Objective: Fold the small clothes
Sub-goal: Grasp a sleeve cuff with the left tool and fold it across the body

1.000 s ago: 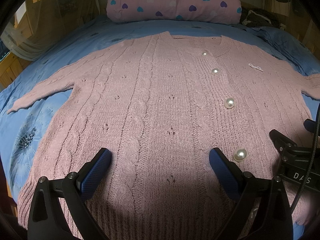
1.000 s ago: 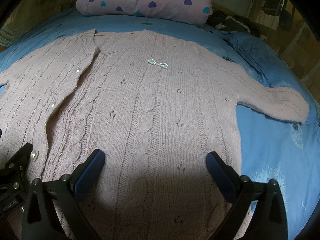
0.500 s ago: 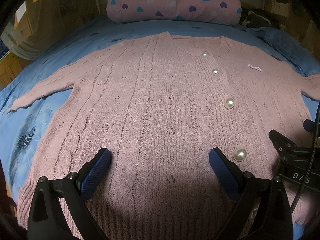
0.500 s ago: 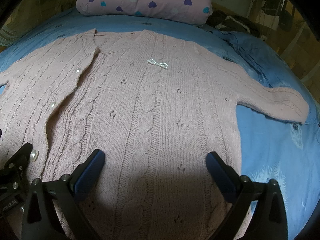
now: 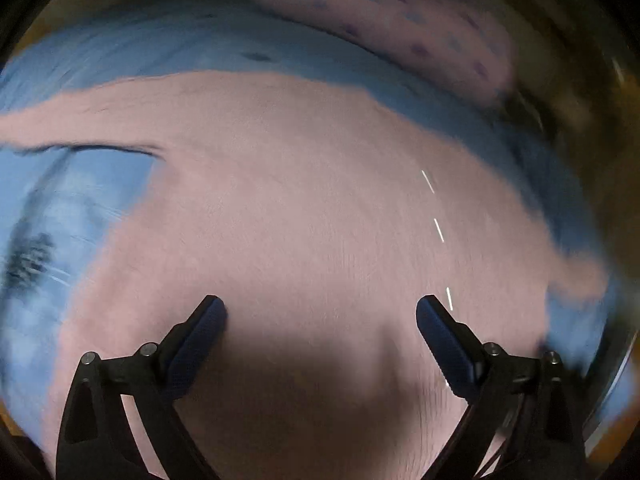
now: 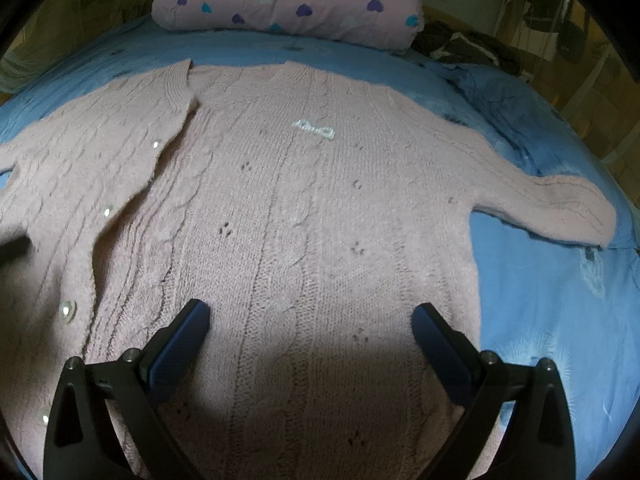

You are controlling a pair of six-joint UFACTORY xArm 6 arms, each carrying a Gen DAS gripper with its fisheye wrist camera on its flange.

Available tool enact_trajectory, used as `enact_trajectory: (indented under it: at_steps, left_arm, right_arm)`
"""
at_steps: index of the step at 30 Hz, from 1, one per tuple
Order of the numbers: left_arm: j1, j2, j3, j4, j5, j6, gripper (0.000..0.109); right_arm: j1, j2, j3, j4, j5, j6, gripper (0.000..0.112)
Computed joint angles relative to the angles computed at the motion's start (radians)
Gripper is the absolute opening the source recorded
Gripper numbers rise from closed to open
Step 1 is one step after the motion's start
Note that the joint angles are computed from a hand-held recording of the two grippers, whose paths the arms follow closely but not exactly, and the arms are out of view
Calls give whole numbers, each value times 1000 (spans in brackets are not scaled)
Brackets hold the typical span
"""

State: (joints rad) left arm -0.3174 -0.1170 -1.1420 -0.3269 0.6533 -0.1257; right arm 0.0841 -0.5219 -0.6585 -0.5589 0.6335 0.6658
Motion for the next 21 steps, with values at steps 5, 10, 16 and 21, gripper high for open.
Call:
enact_trajectory:
  at_steps: [5, 10, 16, 21]
  left_arm:
    - [270, 115, -203, -71, 64, -168, 80]
    - [485, 288, -387, -35, 29, -270, 75]
    - [623, 521, -569, -5, -46, -335, 75]
    - [655, 697, -798, -93, 16, -313, 83]
  right_arm:
    - [9, -96, 52, 22, -149, -72, 102]
    - [-14, -85, 36, -6, -186, -16, 102]
    - [-21, -1, 11, 23, -141, -58, 102]
    - [-39, 74, -23, 288, -99, -286, 101]
